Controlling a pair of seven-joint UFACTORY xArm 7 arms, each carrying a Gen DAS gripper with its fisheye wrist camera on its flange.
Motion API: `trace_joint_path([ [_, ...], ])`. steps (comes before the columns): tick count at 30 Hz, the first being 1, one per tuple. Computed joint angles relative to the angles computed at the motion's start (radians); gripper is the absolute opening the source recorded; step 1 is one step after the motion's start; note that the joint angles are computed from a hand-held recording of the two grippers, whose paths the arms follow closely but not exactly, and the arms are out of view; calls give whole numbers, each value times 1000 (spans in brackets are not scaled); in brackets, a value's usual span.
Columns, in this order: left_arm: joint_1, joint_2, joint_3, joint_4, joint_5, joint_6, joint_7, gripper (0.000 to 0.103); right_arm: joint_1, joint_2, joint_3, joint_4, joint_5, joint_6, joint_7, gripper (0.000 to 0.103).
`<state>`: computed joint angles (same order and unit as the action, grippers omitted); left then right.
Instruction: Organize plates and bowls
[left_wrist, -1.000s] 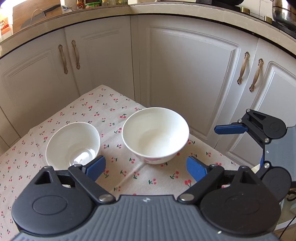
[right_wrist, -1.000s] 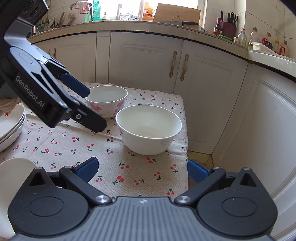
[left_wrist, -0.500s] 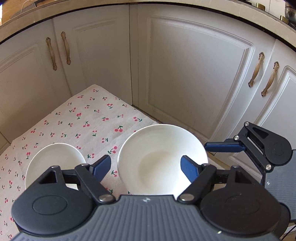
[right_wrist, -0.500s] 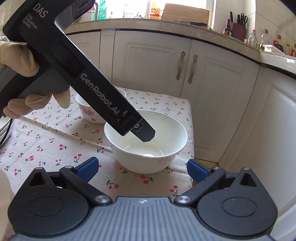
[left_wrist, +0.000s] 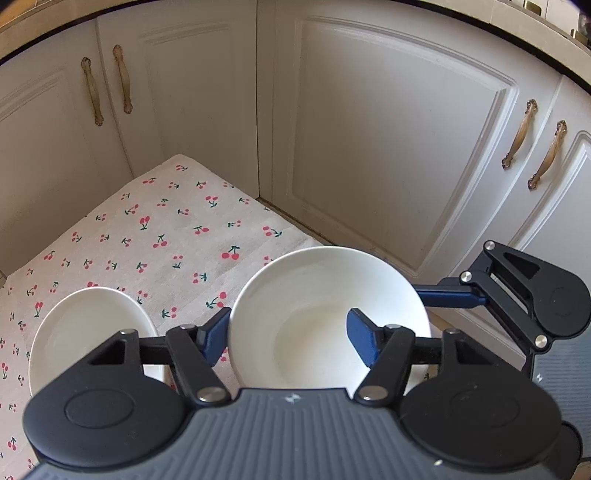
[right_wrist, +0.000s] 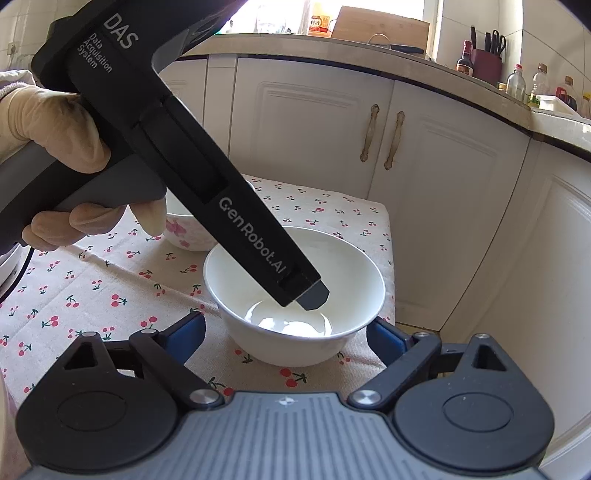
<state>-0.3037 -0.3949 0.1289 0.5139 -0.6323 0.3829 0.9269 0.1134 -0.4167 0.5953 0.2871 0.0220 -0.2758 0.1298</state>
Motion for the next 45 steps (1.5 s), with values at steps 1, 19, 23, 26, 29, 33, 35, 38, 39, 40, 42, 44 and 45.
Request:
trace_joint_path([
  [1,-1,3,1,2,-3,0,2,66,-3,-1,3,1,1,2,1,95],
  [19,18,-29,-10,-10,10,19,-4,66,16,-35,-22,13,-31,53,57,91],
  [23,26,-98,-10,-40,46,44,-32,66,115,-87,-116,-1,-64,101,81,91],
  [26,35,-169,-8,-68,82,75,-65,66,169,-141,-154,-8,-89,154,101,91],
  [29,46,-250,-3,-99,120,114,-100,66,224,-206,-183,-15,-109,221,129,91],
  [33,59,-364,3,-141,174,167,-139,66,290,-294,-202,-25,-129,301,169,91],
  [35,68,-421,7,-159,198,200,-158,66,325,-333,-211,-28,-133,344,189,91],
  [38,82,-509,9,-188,232,244,-187,66,366,-389,-213,-31,-142,399,214,91],
  [39,86,-538,10,-197,243,261,-195,66,378,-408,-210,-32,-145,418,223,91],
  [40,91,-565,11,-204,252,277,-205,66,390,-425,-207,-33,-147,434,232,91],
  [42,101,-626,16,-219,271,313,-218,66,416,-457,-205,-33,-148,469,248,91],
  [44,112,-687,18,-232,287,352,-233,66,443,-490,-197,-31,-147,507,268,91],
  [45,118,-718,23,-238,295,375,-238,66,457,-505,-195,-31,-146,525,277,91],
])
